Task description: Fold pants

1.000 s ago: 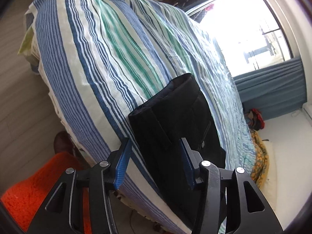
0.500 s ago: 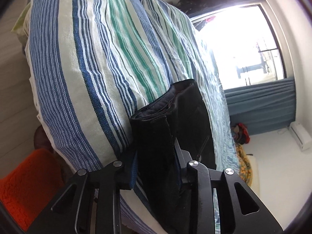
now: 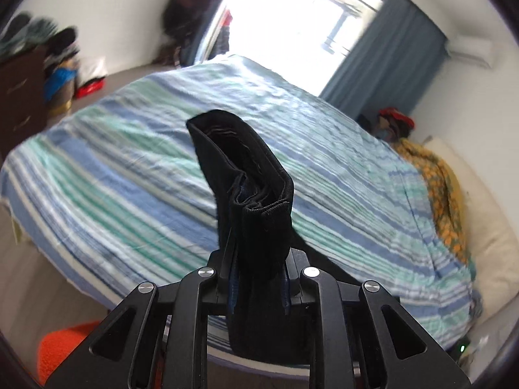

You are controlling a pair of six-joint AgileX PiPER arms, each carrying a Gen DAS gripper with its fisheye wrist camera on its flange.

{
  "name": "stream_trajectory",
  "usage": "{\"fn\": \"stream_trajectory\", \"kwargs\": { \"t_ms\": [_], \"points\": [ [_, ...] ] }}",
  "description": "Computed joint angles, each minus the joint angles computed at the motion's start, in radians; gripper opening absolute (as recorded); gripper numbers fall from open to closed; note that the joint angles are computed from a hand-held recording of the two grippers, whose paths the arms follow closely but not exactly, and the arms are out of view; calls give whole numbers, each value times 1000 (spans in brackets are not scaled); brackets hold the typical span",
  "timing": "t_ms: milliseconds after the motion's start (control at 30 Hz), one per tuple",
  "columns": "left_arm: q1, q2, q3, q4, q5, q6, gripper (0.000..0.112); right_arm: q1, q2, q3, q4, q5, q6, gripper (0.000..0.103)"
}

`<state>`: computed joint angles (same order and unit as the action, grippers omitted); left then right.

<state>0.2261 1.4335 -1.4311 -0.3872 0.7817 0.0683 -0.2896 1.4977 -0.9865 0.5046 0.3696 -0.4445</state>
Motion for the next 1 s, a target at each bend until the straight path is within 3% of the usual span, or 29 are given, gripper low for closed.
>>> {"fn": "stream_trajectory", "kwargs": {
  "t_ms": [100,233,333,400,467,533,633,700,767,833,867,900,1000],
  "points": [
    [-281,26,-75,212,15,-115,19,-42,7,-14,43,14,-11,81],
    [-578,168,-120,370,3,-210,19,-92,12,-20,88,31,-20,81],
    [-721,325,-125,467,-12,-297,25,-121,20,-26,110,52,-29,81],
    [-781,435,-161,489,31,-300,34,-136,23,-27,116,62,-30,81],
    [-827,456,-130,492,57,-306,37,-153,19,-21,134,67,-48,81],
    [-809,358,-13,421,-9,-211,47,-176,9,-11,188,79,-102,81],
    [-705,239,10,253,7,-65,60,-187,2,-4,254,83,-179,81],
    [-624,184,17,263,-25,-87,67,-179,10,-16,300,110,-229,81],
    [-568,185,13,356,-62,-180,66,-188,39,-55,400,213,-294,81],
    [-524,228,6,432,-80,-248,60,-199,84,-101,520,374,-347,81],
    [-508,254,7,427,-79,-238,48,-196,118,-133,551,453,-340,81],
    [-495,282,5,389,-65,-195,34,-189,161,-174,568,529,-318,81],
    [-495,288,103,268,-80,-42,19,-149,330,-341,521,725,-165,81]
  ]
}}
